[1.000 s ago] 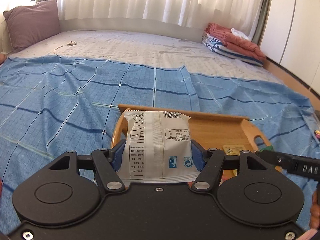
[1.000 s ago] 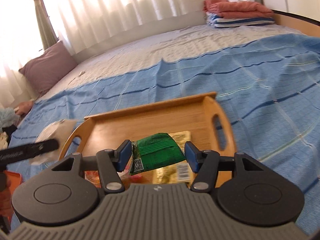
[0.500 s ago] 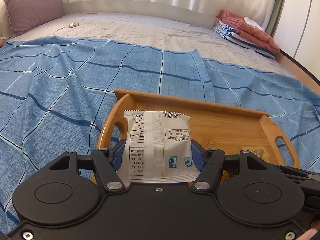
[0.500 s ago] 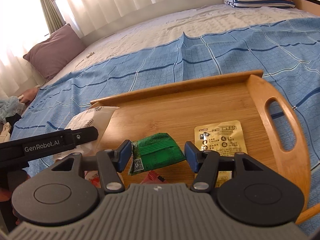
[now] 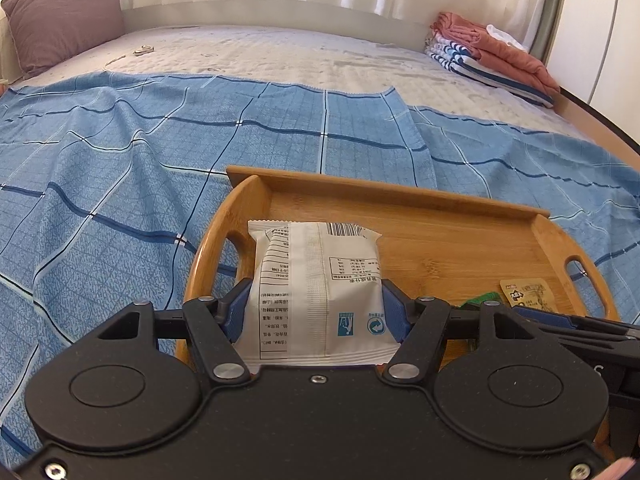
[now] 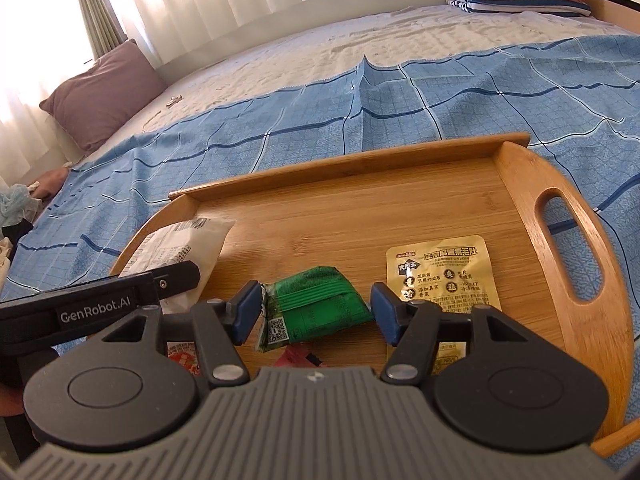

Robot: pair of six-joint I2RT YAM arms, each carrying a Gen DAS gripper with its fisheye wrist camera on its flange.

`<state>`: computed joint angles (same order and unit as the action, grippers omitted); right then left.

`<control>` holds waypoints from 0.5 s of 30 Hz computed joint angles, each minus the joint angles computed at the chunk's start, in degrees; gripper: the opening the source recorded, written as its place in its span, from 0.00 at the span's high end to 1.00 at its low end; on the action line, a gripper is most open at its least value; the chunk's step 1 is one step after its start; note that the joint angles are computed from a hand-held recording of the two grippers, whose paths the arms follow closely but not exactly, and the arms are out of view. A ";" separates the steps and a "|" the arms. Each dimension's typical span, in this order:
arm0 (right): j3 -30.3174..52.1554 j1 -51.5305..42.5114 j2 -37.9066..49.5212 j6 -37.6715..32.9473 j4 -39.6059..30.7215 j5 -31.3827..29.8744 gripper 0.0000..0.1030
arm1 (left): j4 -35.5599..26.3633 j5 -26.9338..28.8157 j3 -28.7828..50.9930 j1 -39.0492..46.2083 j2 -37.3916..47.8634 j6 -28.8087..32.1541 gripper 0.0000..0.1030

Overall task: Organize snacks
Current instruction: 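Carry the white bag and green packet over the wooden tray with both grippers, then open both grippers to drop the white bag and green packet onto the tray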

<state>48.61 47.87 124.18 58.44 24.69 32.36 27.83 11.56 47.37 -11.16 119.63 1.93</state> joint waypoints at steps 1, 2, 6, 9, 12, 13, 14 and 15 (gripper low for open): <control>-0.02 -0.01 -0.03 -0.04 0.03 -0.01 0.37 | 0.05 0.12 -0.14 0.11 -0.11 -0.12 0.36; 0.00 -0.02 -0.05 -0.07 0.01 -0.02 0.36 | 0.52 0.41 -0.70 0.25 -0.52 -0.44 0.36; -1.34 0.91 -1.23 0.43 0.92 2.14 0.19 | 3.09 1.92 -3.66 1.42 -3.60 -0.74 0.23; -2.81 1.72 -3.47 1.07 0.45 3.57 0.13 | 2.96 4.09 -5.85 3.04 -6.99 -0.04 0.19; -4.32 3.51 -6.22 1.70 -1.04 5.97 0.12 | 2.91 5.56 -9.16 4.69 -11.03 1.34 0.18; -4.83 4.45 -7.22 2.04 -1.81 7.09 0.10 | 3.06 5.73 -10.51 5.19 -12.50 2.08 0.18; -5.22 5.31 -8.06 2.41 -2.59 7.99 0.09 | 3.34 5.89 -12.10 5.72 -14.11 2.93 0.18; -5.85 6.51 -9.13 2.76 -3.33 9.16 0.09 | 3.58 6.19 -13.73 6.30 -15.75 3.76 0.18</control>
